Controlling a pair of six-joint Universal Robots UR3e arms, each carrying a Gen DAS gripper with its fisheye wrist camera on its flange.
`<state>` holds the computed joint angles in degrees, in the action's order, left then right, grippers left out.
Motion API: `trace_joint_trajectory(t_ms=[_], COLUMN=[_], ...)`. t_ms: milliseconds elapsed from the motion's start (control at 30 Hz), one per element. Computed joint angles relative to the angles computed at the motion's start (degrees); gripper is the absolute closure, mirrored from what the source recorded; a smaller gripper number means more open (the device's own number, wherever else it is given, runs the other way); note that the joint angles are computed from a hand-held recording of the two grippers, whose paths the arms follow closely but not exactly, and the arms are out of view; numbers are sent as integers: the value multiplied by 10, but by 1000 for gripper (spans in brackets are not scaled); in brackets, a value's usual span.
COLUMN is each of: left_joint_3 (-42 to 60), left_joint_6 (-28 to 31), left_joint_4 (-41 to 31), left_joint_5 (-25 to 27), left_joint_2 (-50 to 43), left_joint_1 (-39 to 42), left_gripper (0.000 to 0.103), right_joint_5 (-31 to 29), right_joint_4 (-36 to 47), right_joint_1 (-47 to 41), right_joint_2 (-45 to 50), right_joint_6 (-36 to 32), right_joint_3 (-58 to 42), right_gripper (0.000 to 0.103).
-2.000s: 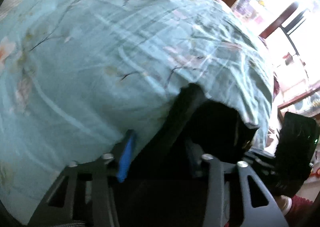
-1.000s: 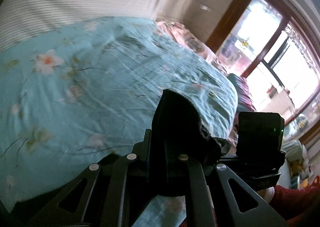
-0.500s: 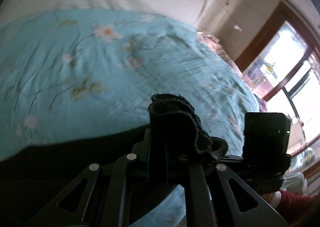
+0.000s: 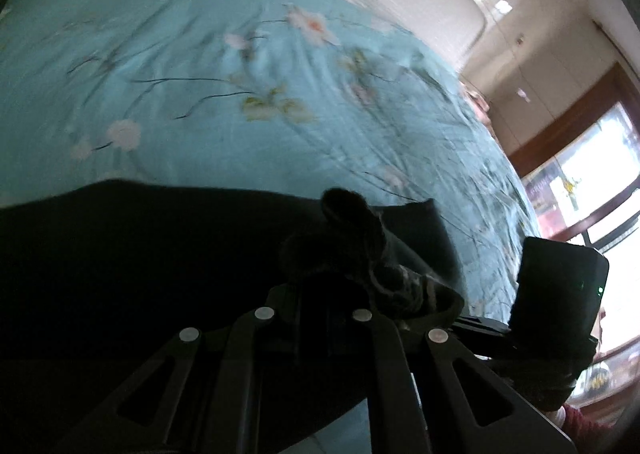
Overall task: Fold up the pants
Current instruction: 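Lift the pants with both tools and fold them over again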
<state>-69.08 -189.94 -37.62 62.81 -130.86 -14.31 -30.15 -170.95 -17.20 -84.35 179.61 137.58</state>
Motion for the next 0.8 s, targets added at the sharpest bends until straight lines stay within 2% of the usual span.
trace_joint_trajectory(t_ms=[267, 333, 467, 700, 800], left_joint_3=[-171, -211, -294, -441, -504], left_joint_6=[-54, -69, -89, -94, -108], left_joint_4=[95, 112, 145, 183, 202], left_joint_5=[20, 26, 31, 27, 43], left_joint_2=[97, 124, 185, 297, 353], left_joint_1=[44, 56, 84, 143, 169], left_gripper=[94, 90, 72, 71, 71], right_joint_5=[-45, -60, -68, -81, -91], right_joint_4=[18, 28, 54, 75, 88], right_joint_1=[52, 71, 96, 145, 167], right_joint_2=[6, 7, 5, 42, 66], right_joint_6=[6, 4, -8, -5, -5], right_joint_3=[-52, -73, -108, -197, -244], right_gripper=[59, 55, 54, 54, 54])
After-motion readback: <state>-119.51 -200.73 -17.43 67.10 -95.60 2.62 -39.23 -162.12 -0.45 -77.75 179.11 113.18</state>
